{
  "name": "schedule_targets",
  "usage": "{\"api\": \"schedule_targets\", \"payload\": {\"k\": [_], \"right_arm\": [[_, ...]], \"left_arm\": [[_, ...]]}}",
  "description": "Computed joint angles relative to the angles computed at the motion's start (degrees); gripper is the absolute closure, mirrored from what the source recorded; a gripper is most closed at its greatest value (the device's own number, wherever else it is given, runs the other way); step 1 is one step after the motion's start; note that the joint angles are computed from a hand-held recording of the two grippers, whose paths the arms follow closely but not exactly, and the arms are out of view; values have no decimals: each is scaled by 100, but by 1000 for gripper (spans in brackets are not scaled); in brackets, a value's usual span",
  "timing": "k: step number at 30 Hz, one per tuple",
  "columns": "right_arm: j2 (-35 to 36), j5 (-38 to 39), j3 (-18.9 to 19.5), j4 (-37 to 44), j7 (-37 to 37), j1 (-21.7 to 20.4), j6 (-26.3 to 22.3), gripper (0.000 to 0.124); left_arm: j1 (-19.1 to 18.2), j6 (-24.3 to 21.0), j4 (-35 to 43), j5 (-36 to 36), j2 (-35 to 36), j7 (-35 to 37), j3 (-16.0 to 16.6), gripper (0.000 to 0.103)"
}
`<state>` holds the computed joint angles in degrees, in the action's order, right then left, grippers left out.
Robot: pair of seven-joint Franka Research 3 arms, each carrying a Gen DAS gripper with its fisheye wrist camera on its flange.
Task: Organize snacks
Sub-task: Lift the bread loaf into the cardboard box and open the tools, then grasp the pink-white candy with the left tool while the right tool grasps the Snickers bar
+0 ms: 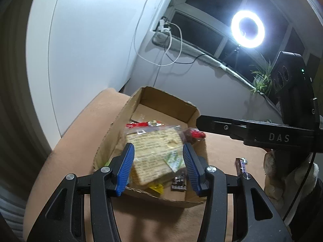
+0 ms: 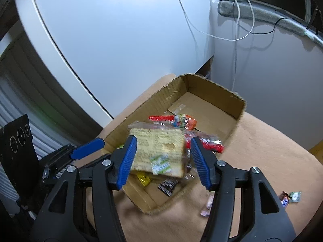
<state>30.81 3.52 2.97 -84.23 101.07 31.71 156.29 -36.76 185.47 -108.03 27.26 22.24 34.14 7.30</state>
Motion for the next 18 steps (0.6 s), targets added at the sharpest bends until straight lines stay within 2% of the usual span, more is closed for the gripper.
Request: {"api": "schedule_targets", "payload": {"k": [2, 8, 12, 18], "right_arm": [[-255, -44, -53, -367, 26, 6, 163, 66], [-1141, -160, -180, -1669, 232, -103, 764, 66], [-1729, -482, -363, -2565, 587, -170, 1147, 66], [-2405, -1102, -500, -3708, 1297, -434, 1626, 66]], "left_arm": [[-206, 26, -18, 48, -39, -46, 170, 55], [-558, -8, 60, 210, -76, -28, 293, 55], [-619, -45, 121, 357, -84, -9, 156, 55], [-473, -294, 307, 599, 33, 166, -410, 55]]}}
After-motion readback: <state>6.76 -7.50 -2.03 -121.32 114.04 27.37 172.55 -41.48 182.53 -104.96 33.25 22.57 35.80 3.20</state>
